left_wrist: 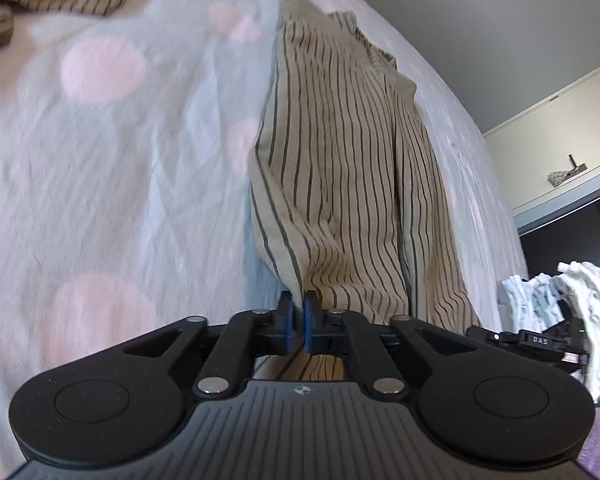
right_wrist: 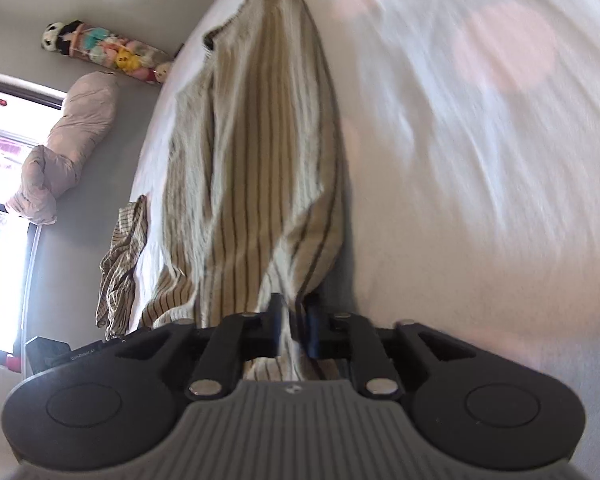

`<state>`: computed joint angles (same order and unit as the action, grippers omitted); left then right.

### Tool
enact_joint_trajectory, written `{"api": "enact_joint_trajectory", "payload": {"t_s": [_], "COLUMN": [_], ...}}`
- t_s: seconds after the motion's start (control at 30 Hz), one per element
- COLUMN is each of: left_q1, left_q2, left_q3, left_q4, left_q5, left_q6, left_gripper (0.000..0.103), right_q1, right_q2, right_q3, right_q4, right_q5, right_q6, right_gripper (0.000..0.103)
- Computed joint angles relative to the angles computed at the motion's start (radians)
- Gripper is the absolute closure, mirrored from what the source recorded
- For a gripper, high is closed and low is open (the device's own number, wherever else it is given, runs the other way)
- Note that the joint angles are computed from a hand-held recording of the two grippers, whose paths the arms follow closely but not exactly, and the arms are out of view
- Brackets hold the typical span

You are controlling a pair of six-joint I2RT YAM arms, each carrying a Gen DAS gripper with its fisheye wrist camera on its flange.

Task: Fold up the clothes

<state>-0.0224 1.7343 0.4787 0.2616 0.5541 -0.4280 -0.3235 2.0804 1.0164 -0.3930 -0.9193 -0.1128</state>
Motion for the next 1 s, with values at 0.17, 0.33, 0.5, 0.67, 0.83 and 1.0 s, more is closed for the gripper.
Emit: {"api": "enact_joint_trajectory", "payload": {"t_s": [0.17, 0.33, 0.5, 0.67, 0.83, 1.0], "left_q1": [0.006, -0.025, -0.077, -0.106, -0.104, -0.041], "left_q2": [0.019, 0.042, 0.059, 0.004, -0.094, -0.171], "left_q3": [0.005, 0.023, 0.026, -0.012, -0.034, 0.006], "left_q4": [-0.030, -0.025, 0.045, 0.103, 0.090, 0.049], "left_q5": [-0.028, -0.040, -0.027, 0.039, 0.109, 0.215], "left_q6": [0.001, 0.031, 0.082, 0.137, 0.166, 0.166], "left_gripper": [0.060, 0.060, 0.083, 0.098, 0.100, 0.100], "right_q1": [-0.010, 0.026, 0.012, -0.012, -0.017, -0.007], "right_q2": [0.023, 0.027, 0.029, -0.028, -0.074, -0.097], "right_q3": [0.023, 0.022, 0.006, -0.034, -0.020, 0.068], "right_q4": [-0.068, -0.084, -0.041, -0.031, -0.109, -0.201], "right_q5": [-0.017, -0.003, -0.037, -0.145, -0.212, -0.285], "right_q6": [-0.032, -0.089, -0.065, -0.140, -0.247, -0.326], "right_gripper": [0.050, 0.064, 0.092, 0.097, 0.098, 0.098]}}
